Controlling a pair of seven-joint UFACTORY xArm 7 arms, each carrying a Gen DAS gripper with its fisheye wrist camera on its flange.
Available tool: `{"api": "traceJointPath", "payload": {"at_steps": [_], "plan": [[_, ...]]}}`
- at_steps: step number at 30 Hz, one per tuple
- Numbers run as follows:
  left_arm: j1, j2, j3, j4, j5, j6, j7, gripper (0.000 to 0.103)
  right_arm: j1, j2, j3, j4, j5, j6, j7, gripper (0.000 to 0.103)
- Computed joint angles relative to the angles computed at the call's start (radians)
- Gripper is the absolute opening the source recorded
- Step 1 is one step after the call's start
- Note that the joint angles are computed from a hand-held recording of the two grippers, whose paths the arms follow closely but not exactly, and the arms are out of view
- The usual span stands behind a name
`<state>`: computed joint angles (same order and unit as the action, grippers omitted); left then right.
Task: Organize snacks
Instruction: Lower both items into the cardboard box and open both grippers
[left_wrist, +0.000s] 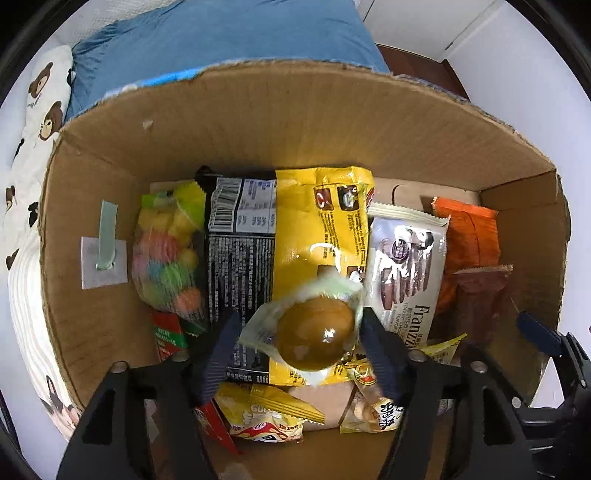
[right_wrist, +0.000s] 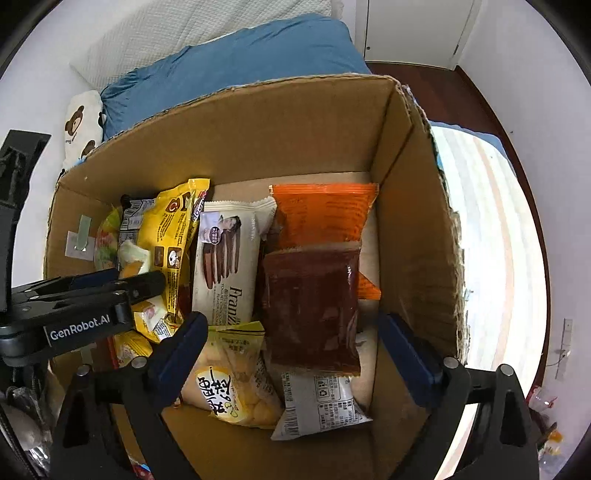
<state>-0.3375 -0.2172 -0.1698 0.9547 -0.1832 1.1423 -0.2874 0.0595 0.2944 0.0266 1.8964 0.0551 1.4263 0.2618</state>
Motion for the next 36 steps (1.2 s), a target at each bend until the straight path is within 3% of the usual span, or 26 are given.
{"api": "traceJointPath", "payload": {"at_steps": [1,2,16,36], "plan": [[0.0,-0.007,0.0,-0.006,0.002,-0.004,0.002,0.088,0.003,0.003,0.0,0.004,-0.007,0.005,0.002,0.097],[-0.001,-0.017,0.002,-0.016,0.0,-0.011,0.007,0.089,0.003,0.004,0.0,0.004,-0.005,0.011,0.003,0.097],[0.018,-0.274,0.017,-0.149,0.011,0.023,0.012,0.089,0.022,-0.093,0.006,-0.118,-0.026,-0.045,0.021,0.098],[-0.008,-0.628,-0.063,-0.214,0.089,0.063,-0.067,0.089,0.032,-0.402,0.026,-0.381,-0.077,-0.215,0.037,0.097]]}}
